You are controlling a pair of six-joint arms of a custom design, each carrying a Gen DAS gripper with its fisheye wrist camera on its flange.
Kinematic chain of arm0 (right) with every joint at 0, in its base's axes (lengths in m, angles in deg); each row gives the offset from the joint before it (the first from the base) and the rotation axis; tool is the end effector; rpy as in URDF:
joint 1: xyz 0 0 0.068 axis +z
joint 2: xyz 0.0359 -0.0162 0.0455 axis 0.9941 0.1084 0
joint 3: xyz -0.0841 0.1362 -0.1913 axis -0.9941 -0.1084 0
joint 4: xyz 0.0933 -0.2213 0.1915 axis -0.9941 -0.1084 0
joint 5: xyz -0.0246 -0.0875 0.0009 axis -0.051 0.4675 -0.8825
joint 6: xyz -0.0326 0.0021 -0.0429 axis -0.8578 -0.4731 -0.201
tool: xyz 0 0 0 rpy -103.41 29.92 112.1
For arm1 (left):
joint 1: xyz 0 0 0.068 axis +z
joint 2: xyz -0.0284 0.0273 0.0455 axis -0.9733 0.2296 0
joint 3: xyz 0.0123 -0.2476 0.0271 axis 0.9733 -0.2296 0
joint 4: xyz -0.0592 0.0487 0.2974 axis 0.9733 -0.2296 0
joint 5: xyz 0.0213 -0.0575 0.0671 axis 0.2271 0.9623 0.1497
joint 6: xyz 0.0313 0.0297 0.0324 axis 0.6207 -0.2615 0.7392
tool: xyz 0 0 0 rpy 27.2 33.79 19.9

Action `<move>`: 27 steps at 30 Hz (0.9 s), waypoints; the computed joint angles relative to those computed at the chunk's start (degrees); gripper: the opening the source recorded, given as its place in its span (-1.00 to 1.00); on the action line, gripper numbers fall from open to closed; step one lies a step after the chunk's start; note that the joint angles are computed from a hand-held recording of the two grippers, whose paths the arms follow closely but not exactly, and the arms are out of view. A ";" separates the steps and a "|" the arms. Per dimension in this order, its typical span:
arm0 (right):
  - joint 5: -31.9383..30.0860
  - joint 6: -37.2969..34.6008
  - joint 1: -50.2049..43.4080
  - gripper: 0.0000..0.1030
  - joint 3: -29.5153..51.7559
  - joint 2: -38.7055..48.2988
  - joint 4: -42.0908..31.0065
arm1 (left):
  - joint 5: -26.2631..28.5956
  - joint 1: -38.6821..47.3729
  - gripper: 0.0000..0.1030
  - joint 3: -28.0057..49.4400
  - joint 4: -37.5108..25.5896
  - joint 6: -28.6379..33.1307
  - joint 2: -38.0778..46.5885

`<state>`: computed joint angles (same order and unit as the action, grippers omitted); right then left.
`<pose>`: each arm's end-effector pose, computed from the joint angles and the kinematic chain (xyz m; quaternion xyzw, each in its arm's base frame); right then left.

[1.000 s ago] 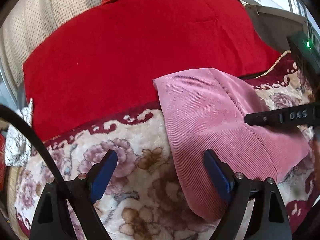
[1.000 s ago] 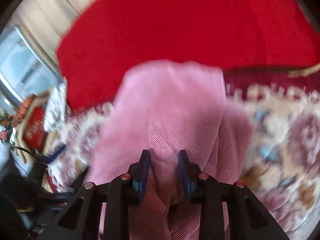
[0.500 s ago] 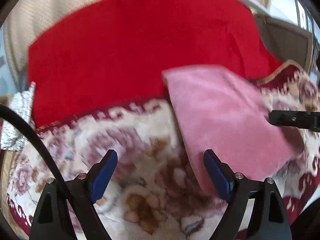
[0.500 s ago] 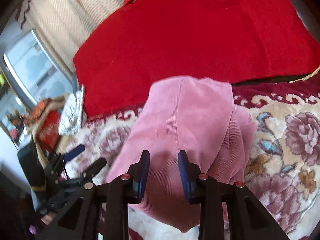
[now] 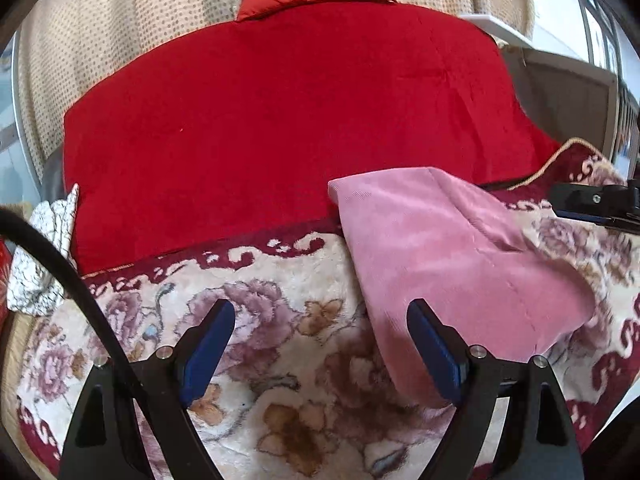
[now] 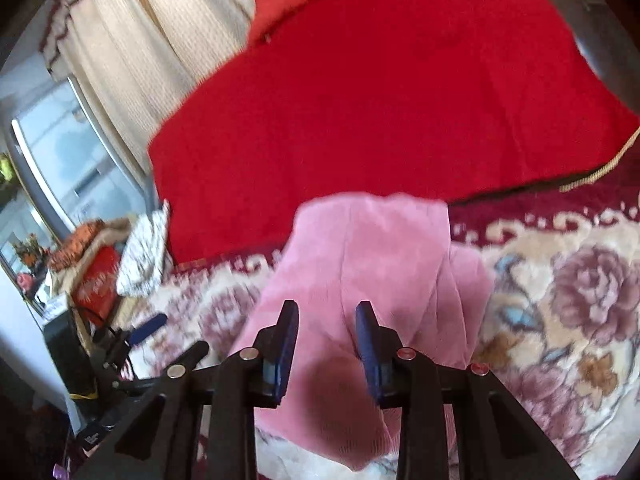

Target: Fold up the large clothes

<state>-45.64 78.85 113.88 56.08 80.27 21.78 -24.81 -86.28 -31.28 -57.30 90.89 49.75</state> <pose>0.1686 0.0842 0.2494 0.1937 0.8379 0.1853 0.4755 0.2635 -0.0548 0.2566 0.3060 0.8439 -0.0845 0.4324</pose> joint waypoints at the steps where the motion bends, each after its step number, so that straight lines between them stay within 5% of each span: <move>1: 0.67 -0.20 0.80 -0.35 0.19 -0.21 0.32 | 0.16 -0.30 0.71 0.64 -0.75 0.03 1.21; 8: -12.82 -0.21 -4.47 -0.33 2.90 17.35 2.52 | -3.90 -3.58 0.71 0.87 -1.93 0.16 4.57; 20: -8.59 2.30 -6.44 -0.33 -0.99 3.86 0.35 | -0.88 -3.77 0.71 0.55 0.22 -2.84 1.68; 24: -18.12 2.55 -11.62 -0.30 -1.54 10.37 1.41 | -4.76 -6.77 0.72 0.73 0.23 -2.64 5.21; 27: -18.22 2.55 -12.19 -0.29 -2.03 8.45 0.41 | -4.26 -6.36 0.72 1.39 -0.78 -3.31 5.05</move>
